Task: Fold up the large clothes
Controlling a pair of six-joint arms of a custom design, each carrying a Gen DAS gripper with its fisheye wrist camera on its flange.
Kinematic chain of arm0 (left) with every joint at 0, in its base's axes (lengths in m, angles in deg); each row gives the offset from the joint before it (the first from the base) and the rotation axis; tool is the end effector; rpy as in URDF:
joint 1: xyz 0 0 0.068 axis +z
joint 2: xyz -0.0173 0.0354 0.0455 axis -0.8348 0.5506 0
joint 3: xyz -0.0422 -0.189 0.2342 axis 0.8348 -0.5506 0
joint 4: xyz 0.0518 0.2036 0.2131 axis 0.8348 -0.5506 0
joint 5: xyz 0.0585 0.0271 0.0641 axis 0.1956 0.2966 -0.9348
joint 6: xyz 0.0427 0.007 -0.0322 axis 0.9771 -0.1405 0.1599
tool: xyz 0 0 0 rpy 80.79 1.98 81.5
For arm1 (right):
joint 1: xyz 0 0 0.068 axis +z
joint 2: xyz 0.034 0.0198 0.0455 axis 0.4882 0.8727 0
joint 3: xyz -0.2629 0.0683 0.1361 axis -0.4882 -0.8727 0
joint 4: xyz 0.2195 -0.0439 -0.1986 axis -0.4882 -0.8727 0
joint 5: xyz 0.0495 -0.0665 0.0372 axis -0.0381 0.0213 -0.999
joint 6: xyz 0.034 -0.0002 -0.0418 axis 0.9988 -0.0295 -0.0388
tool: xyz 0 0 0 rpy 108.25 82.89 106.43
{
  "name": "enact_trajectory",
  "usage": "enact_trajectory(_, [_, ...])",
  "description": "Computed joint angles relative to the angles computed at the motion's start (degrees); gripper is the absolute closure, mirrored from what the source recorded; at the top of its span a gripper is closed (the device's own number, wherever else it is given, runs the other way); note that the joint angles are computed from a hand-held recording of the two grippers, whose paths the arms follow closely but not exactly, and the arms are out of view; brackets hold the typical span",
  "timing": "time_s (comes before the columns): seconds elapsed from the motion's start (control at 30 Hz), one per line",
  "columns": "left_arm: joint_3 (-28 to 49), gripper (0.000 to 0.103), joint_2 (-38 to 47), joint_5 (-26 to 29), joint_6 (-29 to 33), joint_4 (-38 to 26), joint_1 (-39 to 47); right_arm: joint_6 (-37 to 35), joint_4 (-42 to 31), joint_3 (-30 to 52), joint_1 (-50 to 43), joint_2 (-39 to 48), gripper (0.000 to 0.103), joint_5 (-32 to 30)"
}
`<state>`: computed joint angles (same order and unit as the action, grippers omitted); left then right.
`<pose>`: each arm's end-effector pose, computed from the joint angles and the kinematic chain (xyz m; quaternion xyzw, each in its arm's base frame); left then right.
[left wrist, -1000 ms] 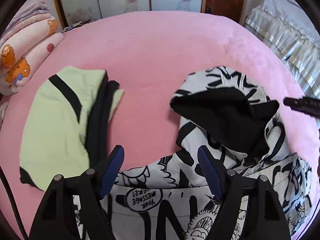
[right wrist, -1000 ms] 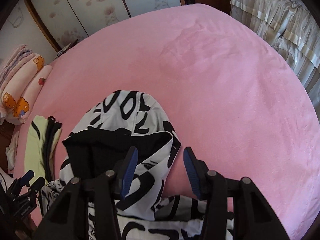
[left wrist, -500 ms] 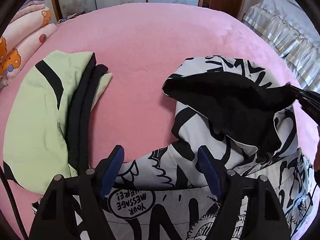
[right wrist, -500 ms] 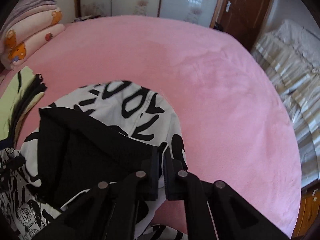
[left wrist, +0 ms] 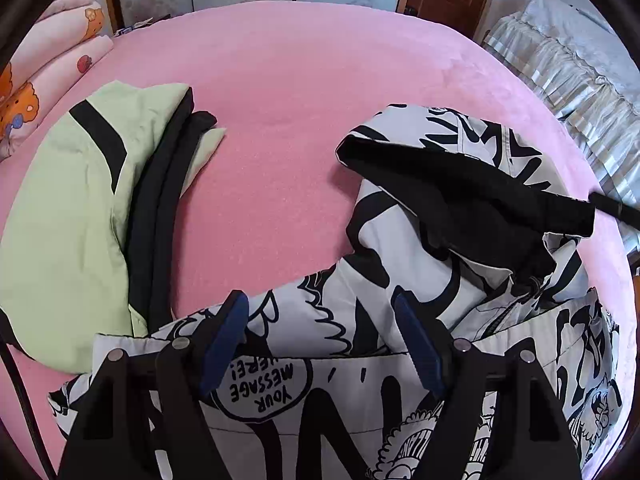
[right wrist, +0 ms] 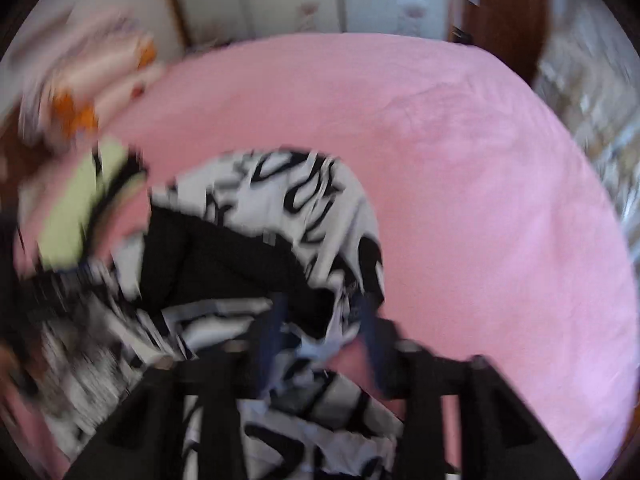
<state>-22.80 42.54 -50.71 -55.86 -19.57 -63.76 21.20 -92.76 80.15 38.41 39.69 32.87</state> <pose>0.3651 -0.0537 0.2191 0.1969 0.9488 -0.0942 0.2282 0.2559 0.0381 0.2838 0.1597 0.9388 0.0509 0.3010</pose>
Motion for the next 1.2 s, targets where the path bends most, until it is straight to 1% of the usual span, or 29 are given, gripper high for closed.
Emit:
enact_trajectory(0.07, [0.4, 0.029, 0.2, 0.3, 0.2, 0.0, 0.0, 2.5, 1.8, 2.3, -2.8, 3.2, 0.033, -0.9])
enact_trajectory(0.17, [1.4, 0.029, 1.2, 0.6, 0.3, 0.0, -0.3, 4.5, 0.3, 8.8, -5.7, 13.2, 0.034, -2.7])
enact_trajectory(0.23, [1.8, 0.029, 1.9, 0.7, 0.6, 0.2, -0.3, 4.4, -1.1, 13.6, -5.6, 19.8, 0.034, -1.2])
enact_trajectory(0.33, [2.1, 0.029, 3.0, 1.0, 1.9, 0.1, -0.2, 3.2, -3.8, 18.3, -4.3, 26.7, 0.034, 3.0])
enact_trajectory(0.43, [2.2, 0.029, 3.7, 1.1, 4.1, 0.3, 0.1, 1.9, -3.5, 20.3, -5.1, 30.1, 0.035, 0.1])
enact_trajectory(0.47, [2.5, 0.029, 4.0, 1.5, 4.7, 0.1, 0.2, 1.0, -2.9, 20.5, -5.2, 30.8, 0.046, -1.7])
enact_trajectory(0.5, [2.6, 0.029, 4.2, 1.8, 4.9, 0.0, 0.4, 0.4, -3.1, 21.3, -4.9, 32.1, 0.074, -3.1])
enact_trajectory(0.53, [2.8, 0.029, 4.4, 2.0, 5.0, -0.2, 0.5, -0.6, -5.1, 23.0, -4.4, 33.8, 0.092, -3.1])
enact_trajectory(0.57, [3.0, 0.029, 4.5, 2.1, 5.0, -0.4, 0.6, -1.9, -7.0, 24.4, -3.3, 35.0, 0.1, -1.7])
enact_trajectory(0.63, [3.2, 0.029, 4.4, 2.2, 4.8, -0.8, 0.8, -5.6, -7.5, 24.9, 0.2, 34.0, 0.1, 3.4])
enact_trajectory(0.77, [2.4, 0.029, 2.1, 2.6, 4.2, -1.4, 1.6, -9.9, -2.5, 21.7, 8.5, 24.0, 0.101, 10.7])
enact_trajectory(0.83, [2.1, 0.029, 0.1, 4.1, 4.3, -3.2, 2.9, -12.3, -1.9, 20.9, 13.7, 19.1, 0.101, 14.0])
enact_trajectory(0.93, [1.6, 0.029, -3.7, 7.3, 5.2, -6.9, 5.8, -15.8, -2.8, 20.4, 24.0, 12.1, 0.101, 21.1])
enact_trajectory(1.0, [1.1, 0.029, -6.7, 9.6, 6.5, -10.0, 8.3, -16.2, -5.7, 21.3, 31.5, 9.5, 0.101, 26.8])
enact_trajectory(1.03, [1.1, 0.029, -8.1, 10.8, 7.6, -11.9, 9.6, -15.4, -8.3, 21.6, 35.7, 8.2, 0.101, 29.7])
enact_trajectory(1.1, [0.4, 0.029, -11.1, 12.7, 9.6, -15.3, 12.0, -12.5, -14.3, 25.0, 45.2, 9.4, 0.1, 36.6])
enact_trajectory(1.17, [-0.6, 0.029, -14.7, 15.3, 13.1, -20.3, 14.9, -10.3, -19.2, 25.9, 53.7, 10.4, 0.1, 43.7])
enact_trajectory(1.2, [-1.2, 0.029, -16.5, 16.6, 15.2, -22.6, 16.5, -7.3, -23.7, 26.3, 58.4, 11.6, 0.1, 48.0])
